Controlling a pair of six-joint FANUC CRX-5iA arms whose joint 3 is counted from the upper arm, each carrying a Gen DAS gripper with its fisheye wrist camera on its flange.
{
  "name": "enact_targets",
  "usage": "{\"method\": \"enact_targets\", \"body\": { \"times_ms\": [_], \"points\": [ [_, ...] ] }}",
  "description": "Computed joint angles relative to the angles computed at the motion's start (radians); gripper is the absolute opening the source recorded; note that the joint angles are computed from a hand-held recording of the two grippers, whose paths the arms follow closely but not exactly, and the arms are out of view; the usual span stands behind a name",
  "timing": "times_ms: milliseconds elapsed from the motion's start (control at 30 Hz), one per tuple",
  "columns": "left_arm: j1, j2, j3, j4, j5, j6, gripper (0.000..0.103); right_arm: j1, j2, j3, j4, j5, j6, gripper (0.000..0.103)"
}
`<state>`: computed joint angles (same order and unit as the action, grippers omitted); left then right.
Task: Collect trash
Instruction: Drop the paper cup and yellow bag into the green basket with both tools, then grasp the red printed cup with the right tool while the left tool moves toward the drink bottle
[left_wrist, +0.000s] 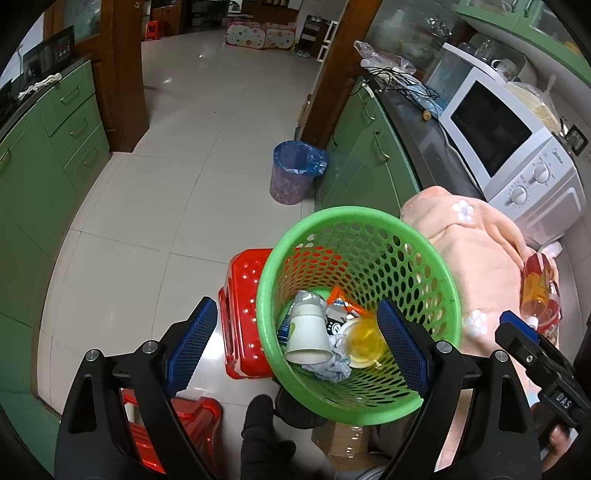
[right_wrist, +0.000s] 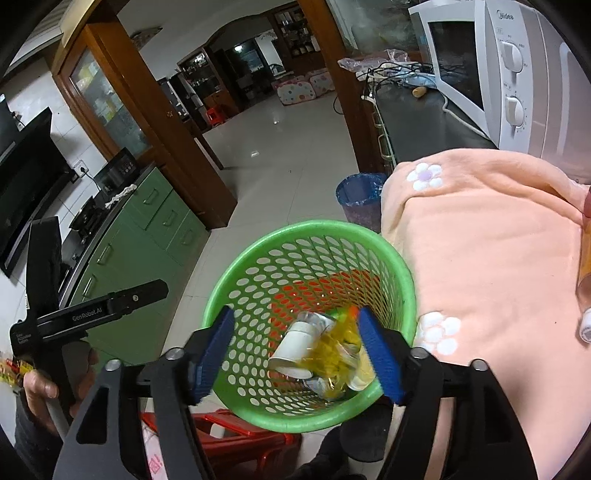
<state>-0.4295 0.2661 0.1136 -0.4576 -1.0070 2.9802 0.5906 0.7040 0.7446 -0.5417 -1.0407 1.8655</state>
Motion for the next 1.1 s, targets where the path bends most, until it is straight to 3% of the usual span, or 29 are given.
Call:
{"method": "enact_targets", "body": {
  "times_ms": [633,1100],
  "points": [
    [-0.013,0.066,0.101,0.037,0.004,-0.101,0.088,-0.112,-0.146,-0.205,0.127,0.125,0.003,0.086],
    [-0.011,0.128,0.172,0.085,-0.009,-0.18,0.088,-0.215,-0.124,-0.21,0.357,0.16,-0.021,0.087]
  ]
}}
